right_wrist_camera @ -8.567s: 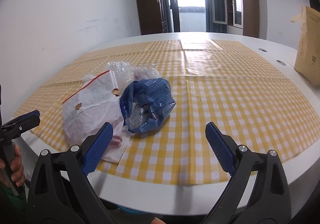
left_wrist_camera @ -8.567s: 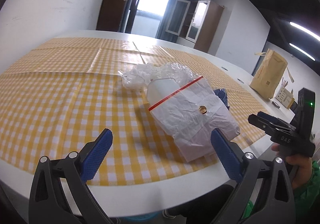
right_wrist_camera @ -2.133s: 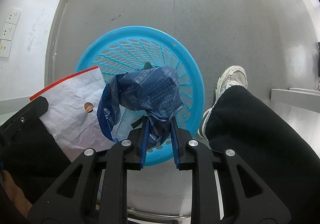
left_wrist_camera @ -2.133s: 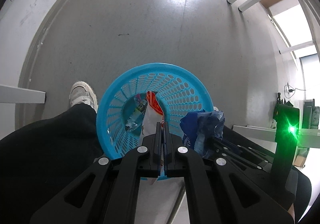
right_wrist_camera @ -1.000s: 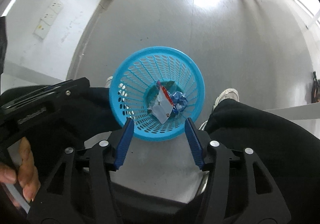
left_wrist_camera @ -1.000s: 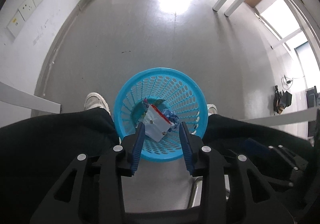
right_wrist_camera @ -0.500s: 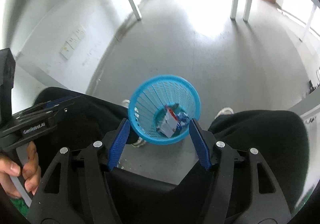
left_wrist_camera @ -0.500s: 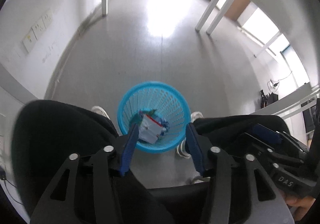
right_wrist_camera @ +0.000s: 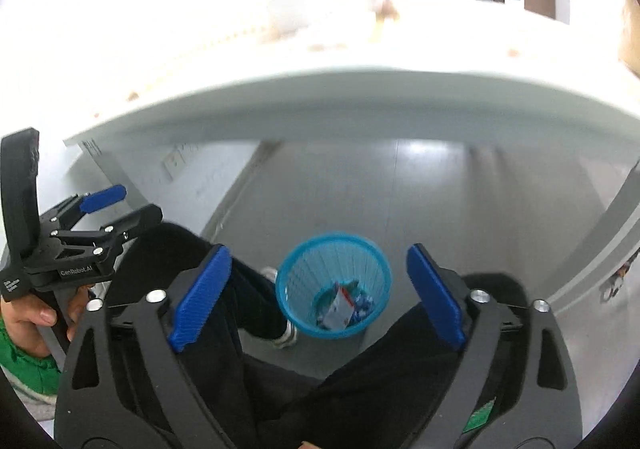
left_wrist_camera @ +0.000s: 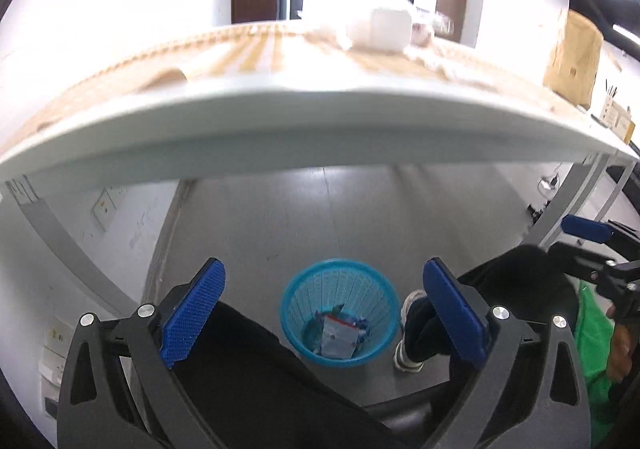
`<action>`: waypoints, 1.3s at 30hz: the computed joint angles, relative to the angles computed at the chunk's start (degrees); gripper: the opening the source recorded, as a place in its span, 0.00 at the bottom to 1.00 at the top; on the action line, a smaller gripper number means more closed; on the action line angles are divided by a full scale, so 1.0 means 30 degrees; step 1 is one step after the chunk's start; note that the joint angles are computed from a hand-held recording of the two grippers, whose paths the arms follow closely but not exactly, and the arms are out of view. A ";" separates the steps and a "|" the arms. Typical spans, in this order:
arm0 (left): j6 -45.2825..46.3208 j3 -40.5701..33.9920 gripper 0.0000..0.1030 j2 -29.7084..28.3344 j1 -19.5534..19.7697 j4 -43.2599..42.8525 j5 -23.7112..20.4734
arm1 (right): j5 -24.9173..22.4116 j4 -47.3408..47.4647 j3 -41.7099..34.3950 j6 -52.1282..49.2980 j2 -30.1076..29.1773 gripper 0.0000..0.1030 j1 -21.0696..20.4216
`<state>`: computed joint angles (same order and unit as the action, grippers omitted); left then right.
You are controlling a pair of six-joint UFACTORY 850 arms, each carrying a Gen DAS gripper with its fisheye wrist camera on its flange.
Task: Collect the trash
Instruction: 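Raise both open grippers away from the wastebasket, then move both open grippers over the table toward the white cup and tissue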
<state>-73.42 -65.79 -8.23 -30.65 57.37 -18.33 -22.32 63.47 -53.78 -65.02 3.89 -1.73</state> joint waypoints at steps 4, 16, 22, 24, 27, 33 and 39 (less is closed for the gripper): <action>-0.0708 -0.0046 0.94 0.0729 0.0488 0.0141 0.0636 | 0.0529 0.1256 -0.0075 -0.1228 0.0732 0.92 0.0074; -0.0184 -0.1344 0.94 0.1026 0.1246 -0.0680 0.1963 | 0.1793 0.3437 -0.2198 -0.2866 0.0300 0.91 0.0628; 0.0777 -0.2898 0.94 0.0361 0.1407 -0.1654 0.1908 | 0.1992 0.2658 -0.3860 -0.1794 -0.1225 0.90 0.0935; 0.1642 -0.3407 0.94 0.0074 0.1527 -0.2550 0.2084 | 0.2276 0.2190 -0.4480 -0.1212 -0.1864 0.88 0.1142; 0.2702 -0.4289 0.94 -0.0439 0.1633 -0.3406 0.2042 | 0.2485 0.2061 -0.5184 -0.0719 -0.2650 0.83 0.1299; 0.4635 -0.6105 0.94 -0.1638 0.1834 -0.5019 0.1315 | 0.2900 0.1111 -0.6567 0.0131 -0.4109 0.80 0.1530; 0.8154 -0.8099 0.94 -0.3131 0.1863 -0.8315 0.0626 | 0.2910 -0.3978 -0.7531 0.4659 -0.5332 0.69 0.1806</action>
